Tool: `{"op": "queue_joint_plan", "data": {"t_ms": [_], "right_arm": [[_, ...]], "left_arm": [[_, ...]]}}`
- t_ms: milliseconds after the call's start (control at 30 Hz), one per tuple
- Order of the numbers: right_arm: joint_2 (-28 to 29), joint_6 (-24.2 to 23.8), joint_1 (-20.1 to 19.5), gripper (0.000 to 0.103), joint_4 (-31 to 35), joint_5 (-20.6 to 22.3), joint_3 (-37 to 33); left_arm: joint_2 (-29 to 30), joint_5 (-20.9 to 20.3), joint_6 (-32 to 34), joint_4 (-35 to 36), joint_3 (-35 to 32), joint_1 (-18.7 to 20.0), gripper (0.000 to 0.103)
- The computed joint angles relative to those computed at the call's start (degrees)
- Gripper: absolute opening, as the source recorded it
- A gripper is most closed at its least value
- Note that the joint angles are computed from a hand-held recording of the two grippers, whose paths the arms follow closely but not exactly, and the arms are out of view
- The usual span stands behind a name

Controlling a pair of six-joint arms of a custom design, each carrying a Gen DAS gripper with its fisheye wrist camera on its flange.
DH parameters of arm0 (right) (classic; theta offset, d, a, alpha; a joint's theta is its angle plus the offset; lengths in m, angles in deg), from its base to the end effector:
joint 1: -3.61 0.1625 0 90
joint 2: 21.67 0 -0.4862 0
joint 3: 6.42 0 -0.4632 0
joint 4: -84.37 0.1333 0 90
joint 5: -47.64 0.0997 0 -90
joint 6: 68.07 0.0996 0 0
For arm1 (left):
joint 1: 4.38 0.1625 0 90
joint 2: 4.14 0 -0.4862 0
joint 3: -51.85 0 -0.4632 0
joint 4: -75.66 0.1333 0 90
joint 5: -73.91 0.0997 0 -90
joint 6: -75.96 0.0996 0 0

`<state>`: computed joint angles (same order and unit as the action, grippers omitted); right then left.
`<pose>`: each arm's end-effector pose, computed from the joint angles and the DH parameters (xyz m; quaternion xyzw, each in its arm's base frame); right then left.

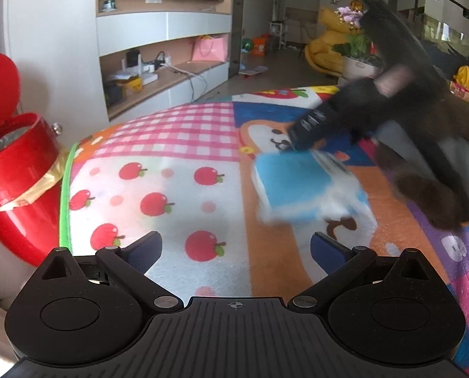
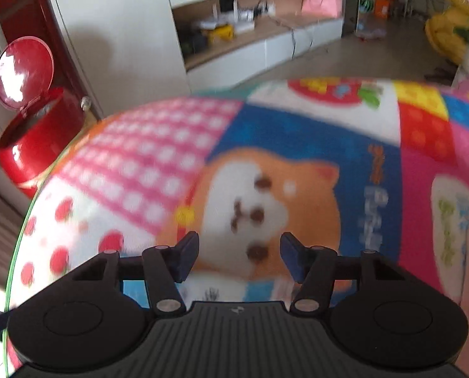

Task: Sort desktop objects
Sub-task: 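Grasp the wet wipes pack with the right tool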

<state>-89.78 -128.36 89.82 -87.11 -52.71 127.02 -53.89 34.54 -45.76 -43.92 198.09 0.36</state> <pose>0.0823 -0.5042 0.1263 0.4556 -0.8746 0.0712 0.1499 -0.2246 -0.2296 -0.0431 -0.0120 0.7901 -0.4632 0.4014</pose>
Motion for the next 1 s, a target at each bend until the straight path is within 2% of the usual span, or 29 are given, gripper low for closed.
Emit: {"op": "queue_joint_plan", "data": {"t_ms": [67,133,200,233,300,367,433,600,667,833,900,1000], "right_arm": [[-3.3,-1.1,-1.4,0.059,6.0,0.2,0.7],[-7.5,-4.3,-2.8,0.058,11.8,1.1,1.9],[-10.7,-7.6,-3.7,0.061,10.1,2.3,4.0],[-11.9,-7.8,-4.0,0.062,11.3,2.9,4.0],[-14.0,-6.8,-4.7,0.072,14.9,4.2,3.4],[-15.1,-7.4,-5.4,0.077,16.6,5.1,3.3],[-15.2,-8.7,-6.2,0.077,15.1,4.5,4.2],[-15.7,-7.6,-7.5,0.079,15.8,6.9,4.3],[-16.5,-9.1,-7.5,0.086,14.7,7.9,5.1],[-18.0,-13.2,-7.3,0.093,14.1,9.9,7.2],[-17.8,-15.7,-7.3,0.098,12.0,10.2,8.5],[-16.4,-19.0,-7.2,0.099,8.3,9.4,10.3]], "left_arm": [[0.4,0.5,0.8,-1.3,0.2,0.3,0.103],[0.8,0.8,1.6,-2.6,0.2,0.6,0.103],[1.3,1.1,1.4,-2.6,0.0,0.7,0.103],[1.3,1.1,1.1,-2.4,0.0,0.7,0.103],[1.3,1.0,0.2,-1.0,-0.4,0.8,0.103],[1.6,0.6,-0.8,1.7,-1.3,1.2,0.103],[1.6,0.3,-0.7,2.6,-1.6,1.6,0.103],[1.9,-1.1,-1.2,5.5,-2.6,1.7,0.103],[1.7,-1.6,-2.2,6.9,-2.8,1.6,0.103],[0.3,-5.5,-9.3,16.4,-3.8,1.2,0.103],[-0.1,-7.8,-12.7,21.4,-4.6,1.6,0.103],[-1.0,-9.8,-15.7,25.4,-4.9,1.0,0.103]]}}
